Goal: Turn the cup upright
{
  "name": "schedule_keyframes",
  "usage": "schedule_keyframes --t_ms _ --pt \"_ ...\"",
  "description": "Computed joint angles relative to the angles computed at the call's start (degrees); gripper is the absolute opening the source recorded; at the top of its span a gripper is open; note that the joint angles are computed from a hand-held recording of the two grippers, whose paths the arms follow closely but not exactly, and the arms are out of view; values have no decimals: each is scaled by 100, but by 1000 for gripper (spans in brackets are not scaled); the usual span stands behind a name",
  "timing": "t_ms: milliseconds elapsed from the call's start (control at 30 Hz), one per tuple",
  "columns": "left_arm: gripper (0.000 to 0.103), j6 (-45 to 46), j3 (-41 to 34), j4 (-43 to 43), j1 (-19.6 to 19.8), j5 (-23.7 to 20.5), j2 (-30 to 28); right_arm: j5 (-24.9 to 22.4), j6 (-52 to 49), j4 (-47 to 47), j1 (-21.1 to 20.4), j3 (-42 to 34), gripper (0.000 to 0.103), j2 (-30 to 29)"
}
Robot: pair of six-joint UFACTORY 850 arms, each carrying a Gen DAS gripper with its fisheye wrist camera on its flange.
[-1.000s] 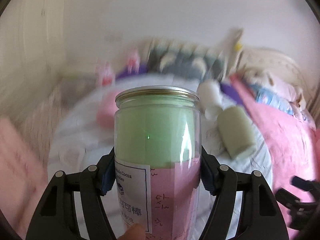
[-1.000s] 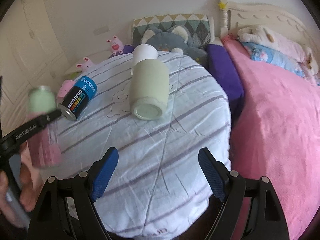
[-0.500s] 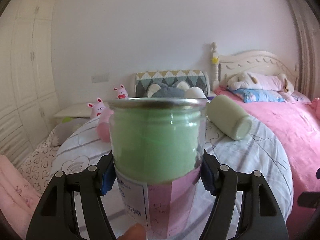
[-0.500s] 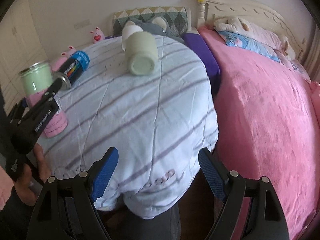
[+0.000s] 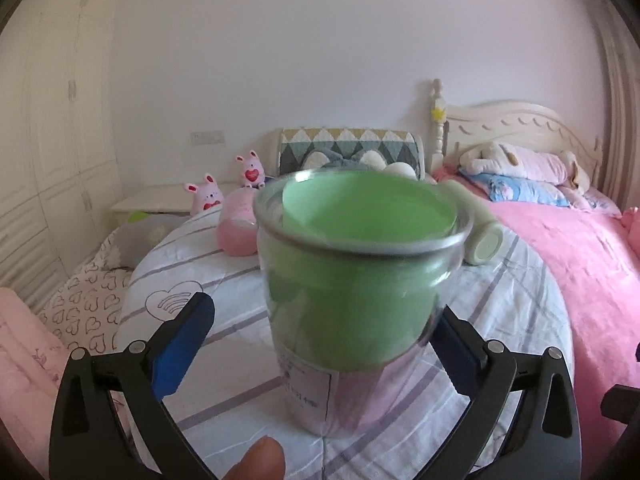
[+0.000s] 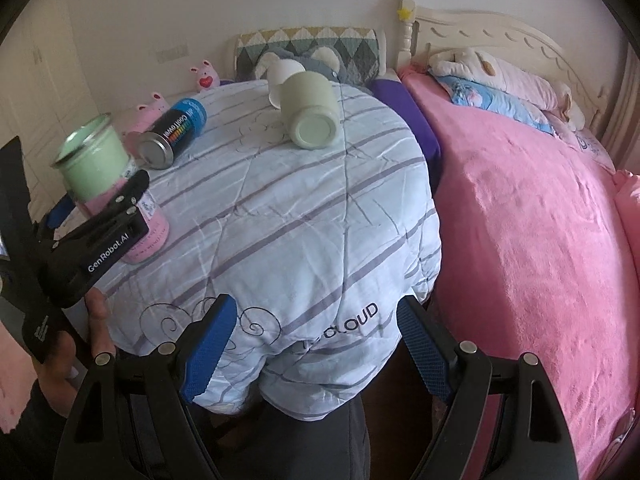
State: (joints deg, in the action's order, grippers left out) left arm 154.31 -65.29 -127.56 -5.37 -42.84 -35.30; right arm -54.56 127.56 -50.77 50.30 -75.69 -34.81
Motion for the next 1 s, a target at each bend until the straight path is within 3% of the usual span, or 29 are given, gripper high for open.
schedule_keyframes --t_ms 133,267,433,733,1000 --pt "103 -288 33 498 27 292 198 -175 201 -190 106 37 84 75" --pt "103 196 293 102 -19 846 579 -377 305 -419 176 31 84 119" --pt "103 -688 479 942 154 1371 1050 -805 391 -916 338 -75 84 166" --pt "103 -1355 1106 1723 726 1594 2000 -1447 498 -1568 734 -434 84 -15" --pt "103 -1103 1615 1673 1228 1646 2533 -1724 573 -1759 1080 -792 84 -324"
